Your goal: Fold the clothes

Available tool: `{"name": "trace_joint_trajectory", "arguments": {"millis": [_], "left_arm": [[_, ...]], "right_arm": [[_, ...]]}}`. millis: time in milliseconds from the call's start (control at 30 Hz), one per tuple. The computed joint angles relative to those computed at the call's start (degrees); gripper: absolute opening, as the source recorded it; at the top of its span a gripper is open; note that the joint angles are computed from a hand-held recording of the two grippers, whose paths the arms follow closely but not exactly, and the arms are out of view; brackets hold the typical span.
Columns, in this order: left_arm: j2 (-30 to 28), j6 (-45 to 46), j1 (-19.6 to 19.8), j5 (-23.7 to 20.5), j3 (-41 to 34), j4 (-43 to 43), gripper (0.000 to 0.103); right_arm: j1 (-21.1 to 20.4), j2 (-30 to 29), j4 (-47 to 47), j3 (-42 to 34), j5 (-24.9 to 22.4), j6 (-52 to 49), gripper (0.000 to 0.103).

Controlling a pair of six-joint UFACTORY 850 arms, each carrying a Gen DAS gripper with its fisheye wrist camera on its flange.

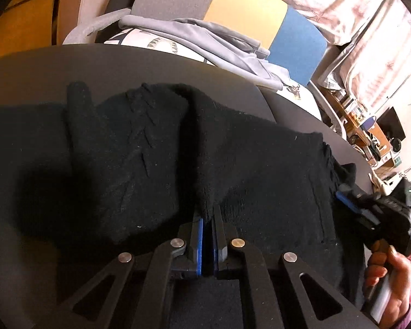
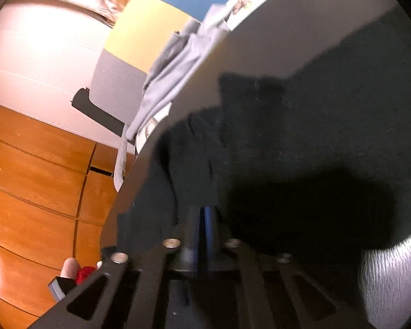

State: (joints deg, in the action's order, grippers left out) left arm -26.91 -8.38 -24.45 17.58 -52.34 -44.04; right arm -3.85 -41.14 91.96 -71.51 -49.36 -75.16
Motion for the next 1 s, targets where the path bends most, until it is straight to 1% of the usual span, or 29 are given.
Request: {"name": "trace_joint_trajectory", "arguments": {"millis": [33,67,133,200,233,300,333,400,467,500,533,567,633,733,767,800,833,867,900,933,1000], "left_arm": [[0.06,-1.46,0.02,0.53,0.27,1.47,0.008],[0.04,-5.28,0.15,1.68,0.83,5.03,0.008],[-0.01,-13.8,0.47,5.04,2.11,12.11,0.01],[-0.07,-22.47,0.82,9.45,3.95,18.96,0.01],[-0.05,-26.26,1.21,10.92,4.69,22.13,0.01],[-0.04,-31.49,1.85,12.85,5.67,26.54,0.01],[0.0,-32.12,1.84,13.43,5.94,27.21,0.01],[-0.05,-31.27,1.77,13.57,5.92,27.32,0.01],[-0.09,-30.64,1.79,13.66,5.9,28.14,0.009],[-0.05,-31.61,1.98,14.13,6.13,30.18,0.008],[-0.01,-32.52,2.19,14.62,6.36,32.18,0.005],[-0.08,-33.53,2.33,15.15,6.4,34.46,0.005],[-0.59,-34.74,2.24,15.97,5.73,38.52,0.005],[-1.31,-33.06,1.72,14.36,3.89,40.67,0.005],[-1.56,-33.08,1.73,13.69,3.34,41.31,0.005],[-1.81,-33.12,1.75,13.01,2.8,41.97,0.005],[-2.06,-33.19,1.77,12.33,2.25,42.64,0.005],[-2.06,-34.48,2.07,12.28,2.29,43.66,0.006],[-1.82,-36.84,2.63,12.8,2.86,44.97,0.006],[-1.59,-39.17,3.2,13.33,3.43,46.24,0.006],[-0.72,-40.9,3.7,12.21,4.06,45.1,0.006]], "right_arm": [[0.06,0.75,0.71,0.77,-0.59,-1.35,0.03],[0.11,1.49,1.19,1.46,-1.2,-2.52,0.03],[1.26,1.5,-4.28,0.67,-1.84,0.7,0.03],[2.85,2.68,-8.4,1.22,1.33,2.36,0.03],[3.9,3.57,-9.96,1.95,3.57,1.55,0.03],[5.37,4.34,-11.23,3.15,5.33,-1.35,0.031],[5.94,4.39,-11.06,3.52,5.6,-2.7,0.031],[7.06,4.39,-11.2,3.86,6.69,-4.42,0.031],[8.31,5.85,-10.76,5.22,10.41,-8.12,0.03],[8.63,6.36,-10.29,5.67,12.24,-9.8,0.022],[9.03,6.69,-9.32,5.71,13.79,-11.25,0.017],[9.44,6.99,-8.2,5.69,15.28,-12.76,0.012],[8.88,9.16,-2.16,7.54,18.3,-19.84,0.01],[7.55,10.98,4.68,8.86,20.34,-27.33,0.01],[7.02,11.13,4.27,8.89,20.84,-27.68,0.01],[6.75,10.89,1.45,8.38,21.45,-25.71,0.013],[6.38,9.76,-3.76,7.29,20.96,-21.39,0.015],[6.48,8.57,-6.75,6.47,20.39,-18.34,0.022],[6.05,8.64,-7.35,6.61,19.43,-17.68,0.023],[5.56,8.92,-5.55,7.29,18.48,-19.31,0.027],[5.27,9.67,-5.96,7.86,19.16,-18.28,0.029]]}}
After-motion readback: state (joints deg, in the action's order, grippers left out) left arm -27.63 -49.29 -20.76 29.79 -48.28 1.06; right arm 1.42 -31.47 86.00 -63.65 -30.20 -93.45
